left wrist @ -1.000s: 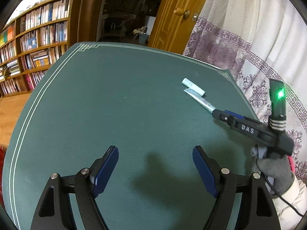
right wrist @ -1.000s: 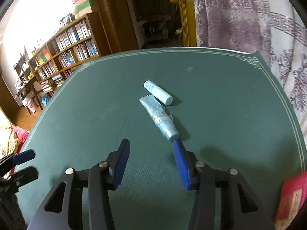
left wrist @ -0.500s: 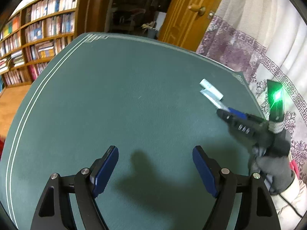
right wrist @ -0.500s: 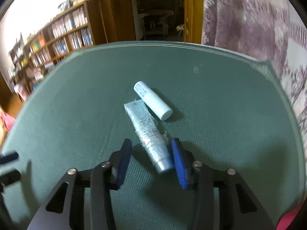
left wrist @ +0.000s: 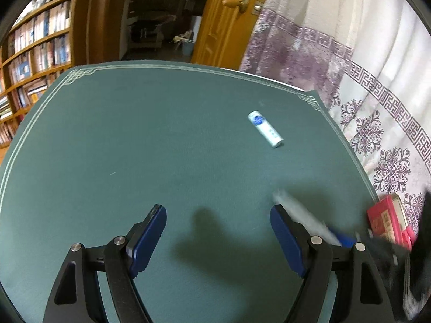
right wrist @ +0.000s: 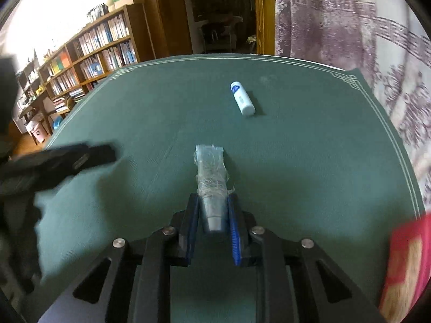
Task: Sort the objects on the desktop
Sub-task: 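Grasp the silver-blue tube with the right gripper while the left grasps the white-blue tube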
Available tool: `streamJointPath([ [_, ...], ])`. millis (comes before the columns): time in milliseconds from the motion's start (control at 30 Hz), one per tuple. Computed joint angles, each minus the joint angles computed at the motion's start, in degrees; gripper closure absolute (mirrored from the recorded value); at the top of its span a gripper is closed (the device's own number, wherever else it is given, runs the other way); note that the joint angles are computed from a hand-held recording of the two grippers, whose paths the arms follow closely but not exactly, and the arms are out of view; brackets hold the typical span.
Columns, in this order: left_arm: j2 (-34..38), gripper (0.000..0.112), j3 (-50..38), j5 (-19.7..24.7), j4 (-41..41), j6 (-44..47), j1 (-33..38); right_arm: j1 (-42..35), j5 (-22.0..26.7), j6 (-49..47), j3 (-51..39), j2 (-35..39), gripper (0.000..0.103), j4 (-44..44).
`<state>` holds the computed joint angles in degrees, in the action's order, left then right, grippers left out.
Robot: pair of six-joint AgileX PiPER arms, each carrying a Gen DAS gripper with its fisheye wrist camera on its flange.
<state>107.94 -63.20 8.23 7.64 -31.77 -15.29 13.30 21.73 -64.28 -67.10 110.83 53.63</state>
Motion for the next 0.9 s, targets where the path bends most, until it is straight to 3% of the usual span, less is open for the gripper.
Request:
streamJointPath([
  [100,3.28,0.031,-5.78,1.83,2.51,-2.79,-1.58,-3.81,1.08,-12.26,7.99,-4.85,0.08,9.67],
  [233,9.15,0.031,-15.88,6.06,9.95,-10.38,-3.55,-8.15,3.01,-20.87,13.8,-8.11,0.08,15.9],
  [333,14.18,0.031,-24.34,9.8,9.26,-10.36,-3.96,-12.07,5.73,-24.9,16.17,-9.26,0.08,18.4],
  [567,27.49,0.031,-47.11,20.3,6.78,-8.59,-5.08,-19.54,12.04,-27.08,17.33,-8.04,0.08,17.93],
  [767,38.79,0.032,-66.5,30.82,7.73,-7.73,-5.08,-20.95,15.17,-26.55,16.3,-6.58,0.079,17.14],
  [900,43.88,0.058,-75.73,36.79,13.67,-8.73,-6.09,-20.86,15.45,-26.87,16.03,-6.31,0.079,17.49],
])
